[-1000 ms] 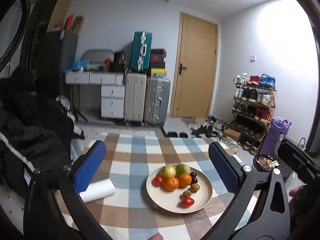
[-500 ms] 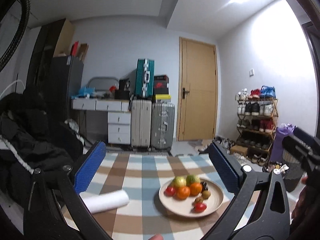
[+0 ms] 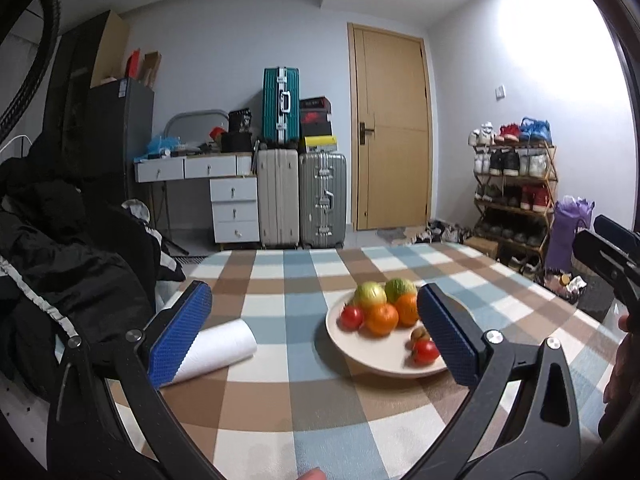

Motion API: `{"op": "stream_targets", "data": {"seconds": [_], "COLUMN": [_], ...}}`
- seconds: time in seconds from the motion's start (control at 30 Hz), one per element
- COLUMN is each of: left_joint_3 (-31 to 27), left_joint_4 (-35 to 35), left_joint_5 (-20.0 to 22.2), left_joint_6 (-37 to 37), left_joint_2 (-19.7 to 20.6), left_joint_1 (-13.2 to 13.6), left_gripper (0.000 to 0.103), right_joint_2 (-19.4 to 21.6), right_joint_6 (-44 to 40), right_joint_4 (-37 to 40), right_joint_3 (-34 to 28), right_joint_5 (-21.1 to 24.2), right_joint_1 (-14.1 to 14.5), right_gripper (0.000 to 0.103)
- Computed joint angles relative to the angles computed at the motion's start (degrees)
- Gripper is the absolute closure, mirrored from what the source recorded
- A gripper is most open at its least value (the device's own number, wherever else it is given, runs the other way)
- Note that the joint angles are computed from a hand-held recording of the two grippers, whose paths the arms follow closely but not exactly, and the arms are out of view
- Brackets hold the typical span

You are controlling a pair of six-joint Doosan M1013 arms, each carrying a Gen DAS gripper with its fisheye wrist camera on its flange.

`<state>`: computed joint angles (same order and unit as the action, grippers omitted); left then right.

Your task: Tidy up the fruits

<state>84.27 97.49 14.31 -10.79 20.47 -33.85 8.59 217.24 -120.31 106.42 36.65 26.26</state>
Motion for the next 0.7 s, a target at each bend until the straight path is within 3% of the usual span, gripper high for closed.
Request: {"op": "stream_targets", "data": {"seconds": [0.13, 0.27, 0.37, 0.43, 0.63, 0.7], "left_joint_3": [-0.8, -2.9, -5.0, -5.7, -8.3, -8.5], "left_joint_4": [-1.4, -13.7, -30.0, -36.7, -51.8, -52.0], "left_joint_5": [0.2, -1.0, 0.1, 0.4, 2.5, 2.7], "left_joint_6": [3.2, 15.1, 30.3, 35.8, 50.6, 51.0], "left_joint_2": [1.7, 3.2, 4.5, 4.9, 6.2, 6.4], "left_joint_1": [-0.1, 0.4, 0.7, 1.0, 1.4, 1.4], "left_gripper": [0.000, 0.000, 0.000, 0.000, 0.000, 0.000], "right_joint_2": [1.0, 2.0, 2.7, 3.1, 4.0, 4.5], "right_joint_6": [-1.7, -3.5, -4.6, -5.5, -12.4, -16.5], "right_joint_4": [1.3, 2.4, 4.2, 5.6, 14.8, 20.1], "right_joint_3": [-0.5, -1.0, -1.6, -1.8, -3.4, -4.3], "right_joint_5": [-1.9, -3.3, -4.7, -5.4, -9.9, -10.8], "right_joint_1": [-0.8, -1.5, -1.9, -2.2, -3.4, -3.9], "right_gripper": [0.000, 0.000, 0.000, 0.000, 0.000, 0.000]}}
